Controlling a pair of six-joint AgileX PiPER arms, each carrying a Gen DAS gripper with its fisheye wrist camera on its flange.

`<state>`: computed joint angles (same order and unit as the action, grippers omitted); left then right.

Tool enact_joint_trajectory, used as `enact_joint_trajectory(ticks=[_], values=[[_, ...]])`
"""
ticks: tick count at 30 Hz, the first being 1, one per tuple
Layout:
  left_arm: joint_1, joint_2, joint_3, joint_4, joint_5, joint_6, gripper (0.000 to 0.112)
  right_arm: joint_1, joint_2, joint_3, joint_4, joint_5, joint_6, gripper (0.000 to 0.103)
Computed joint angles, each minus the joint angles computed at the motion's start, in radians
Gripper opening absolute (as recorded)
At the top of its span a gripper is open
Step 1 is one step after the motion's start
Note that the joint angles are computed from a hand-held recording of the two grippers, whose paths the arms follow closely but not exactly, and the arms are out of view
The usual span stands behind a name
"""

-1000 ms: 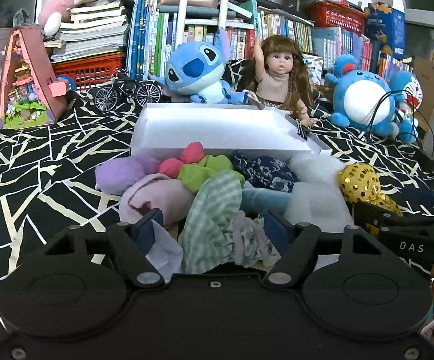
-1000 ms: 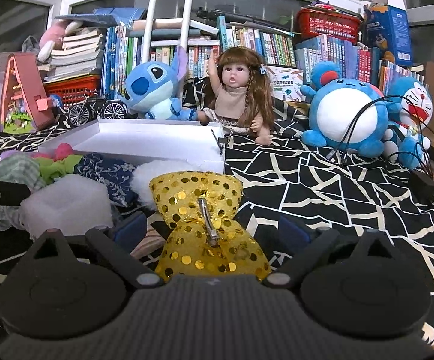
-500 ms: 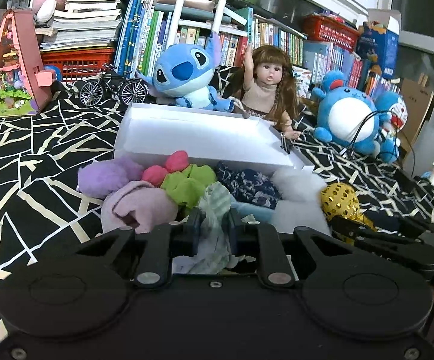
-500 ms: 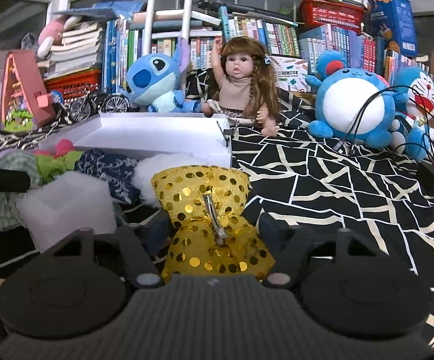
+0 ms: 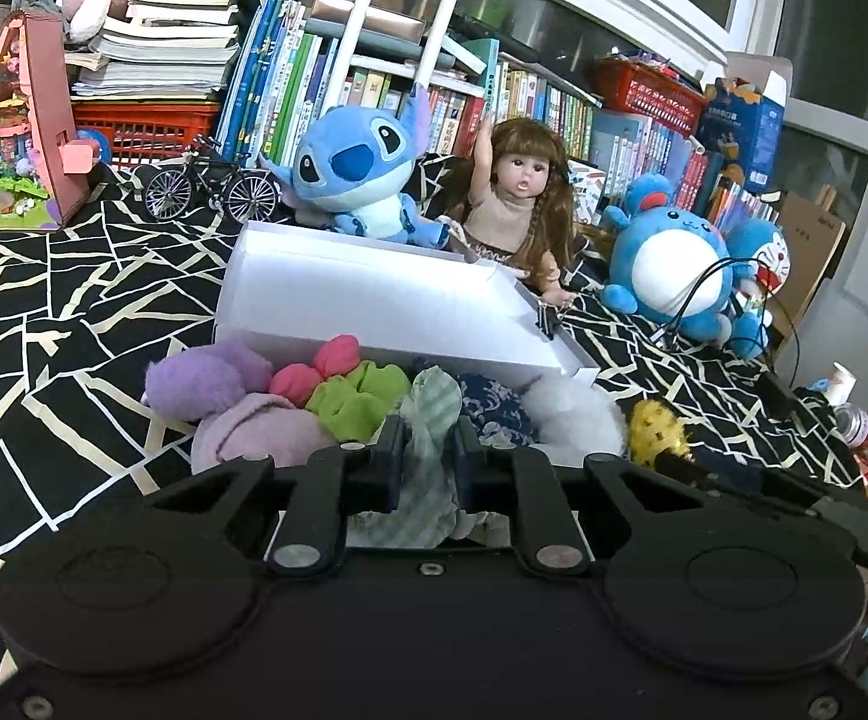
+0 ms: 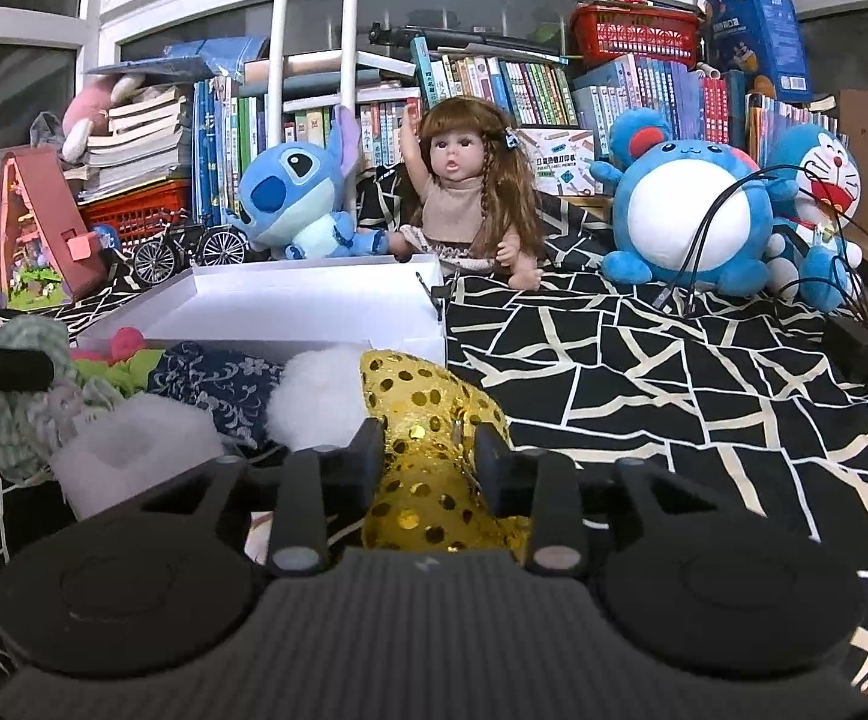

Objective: Organize soft objects
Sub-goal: 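Carry the gold bow with the right tool while the left tool carries the plaid cloth into the white box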

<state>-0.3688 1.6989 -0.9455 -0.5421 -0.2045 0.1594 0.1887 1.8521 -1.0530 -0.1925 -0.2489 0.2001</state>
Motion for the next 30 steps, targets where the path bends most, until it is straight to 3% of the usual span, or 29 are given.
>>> enact_joint_trajectory(ticks=[3,9,25,30], values=[[0.005,-0.01,0.0,0.04,0.004,-0.038,0.015,-0.003,0.002,0.002,-0.038,0.004,0.031,0.067],[0.018,-0.025,-0.002,0.087,0.003,-0.086,0.015,0.003,0.014,-0.008,-0.008,0.033,-0.014,0.079],[0.052,-0.026,-0.027,0.124,0.01,-0.127,0.015,0.006,0.034,-0.026,0.068,0.055,-0.073,0.084],[0.061,-0.03,-0.038,0.162,0.019,-0.162,0.015,-0.012,0.04,-0.037,-0.011,0.065,0.034,0.084]])
